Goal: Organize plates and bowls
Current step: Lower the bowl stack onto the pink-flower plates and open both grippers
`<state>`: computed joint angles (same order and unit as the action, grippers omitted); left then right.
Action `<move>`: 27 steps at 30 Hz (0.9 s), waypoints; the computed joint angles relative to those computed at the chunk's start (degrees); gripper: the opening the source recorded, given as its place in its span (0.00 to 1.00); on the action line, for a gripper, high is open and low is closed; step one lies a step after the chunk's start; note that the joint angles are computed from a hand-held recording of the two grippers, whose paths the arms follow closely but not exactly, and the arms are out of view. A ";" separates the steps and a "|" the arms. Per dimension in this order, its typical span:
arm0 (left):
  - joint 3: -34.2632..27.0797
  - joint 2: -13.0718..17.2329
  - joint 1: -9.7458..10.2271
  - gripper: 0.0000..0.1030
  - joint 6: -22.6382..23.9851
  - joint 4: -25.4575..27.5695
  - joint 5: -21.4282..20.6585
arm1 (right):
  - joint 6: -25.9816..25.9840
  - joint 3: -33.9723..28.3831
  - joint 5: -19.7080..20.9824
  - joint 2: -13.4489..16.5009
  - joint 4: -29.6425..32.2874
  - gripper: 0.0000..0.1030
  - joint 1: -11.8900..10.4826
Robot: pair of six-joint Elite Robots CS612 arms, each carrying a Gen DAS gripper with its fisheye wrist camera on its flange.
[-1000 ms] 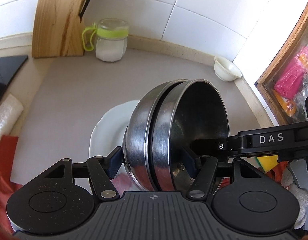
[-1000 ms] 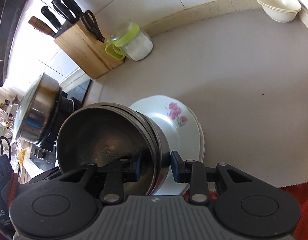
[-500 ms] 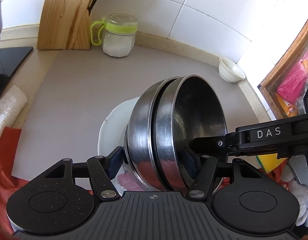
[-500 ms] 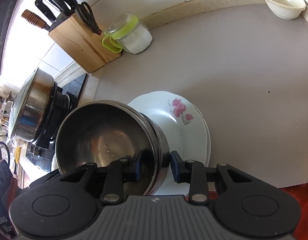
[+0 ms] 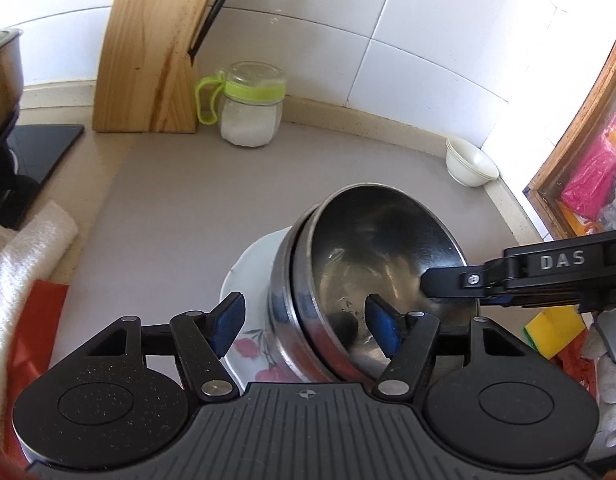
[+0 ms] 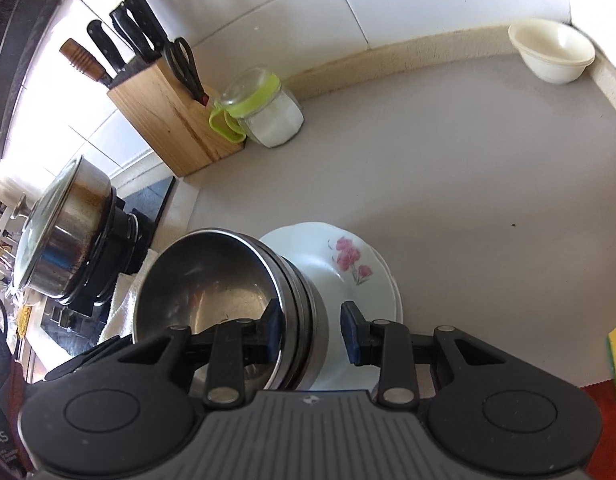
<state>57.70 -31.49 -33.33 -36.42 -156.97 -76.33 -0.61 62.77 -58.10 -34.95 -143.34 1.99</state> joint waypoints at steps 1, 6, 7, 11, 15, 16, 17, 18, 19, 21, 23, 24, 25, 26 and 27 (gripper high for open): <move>0.18 -0.11 -0.04 0.71 -0.02 -0.03 0.21 | 0.17 0.35 -0.15 -0.17 -0.60 0.34 -0.02; 1.55 -0.86 -0.30 0.71 0.55 -0.92 1.40 | 0.79 2.44 -0.27 -1.12 -3.52 0.34 -0.17; 1.82 -1.00 -0.39 0.71 0.75 -1.17 1.71 | 0.93 2.97 -0.39 -1.36 -4.30 0.34 -0.19; 3.15 -1.72 -0.80 0.72 1.05 -2.21 3.36 | 1.38 5.61 -1.02 -2.58 -8.33 0.34 -0.22; 4.67 -2.53 -1.26 0.74 0.85 -3.23 5.58 | 1.97 9.11 -1.05 -4.14 -13.30 0.34 -0.28; 5.08 -2.75 -1.41 0.75 0.73 -3.48 6.38 | 2.07 10.09 -1.23 -4.56 -14.84 0.34 -0.24; 5.58 -2.99 -1.60 0.76 0.62 -3.93 7.35 | 2.01 11.08 -1.37 -5.00 -16.32 0.34 -0.19; 5.91 -3.17 -1.79 0.77 0.58 -4.20 8.18 | 1.91 12.01 -1.52 -5.41 -17.77 0.34 -0.12; 6.31 -3.38 -1.98 0.77 0.50 -4.56 8.98 | 1.83 12.97 -1.65 -5.84 -19.25 0.34 -0.06; 7.13 -3.81 -2.31 0.77 0.63 -5.37 10.37 | 1.69 14.63 -1.64 -6.57 -21.80 0.34 0.04; 7.79 -4.24 -2.58 0.78 0.98 -5.73 11.46 | 1.82 16.07 -1.78 -7.20 -24.17 0.34 0.19; 8.16 -4.47 -2.71 0.78 1.13 -6.10 11.95 | 1.80 16.67 -1.85 -7.44 -25.28 0.34 0.26; 8.53 -4.70 -2.84 0.78 1.29 -6.44 12.48 | 1.82 17.12 -1.86 -7.63 -26.15 0.34 0.33; 8.92 -4.95 -3.01 0.79 1.38 -6.76 13.29 | 1.88 17.66 -1.80 -7.85 -27.00 0.34 0.39; 9.35 -5.21 -3.17 0.80 1.42 -7.18 14.13 | 1.91 18.06 -1.69 -8.02 -27.71 0.35 0.44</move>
<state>67.05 -36.69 -36.50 -35.00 -164.15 -62.20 1.29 80.83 -59.78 -42.96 -171.05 2.42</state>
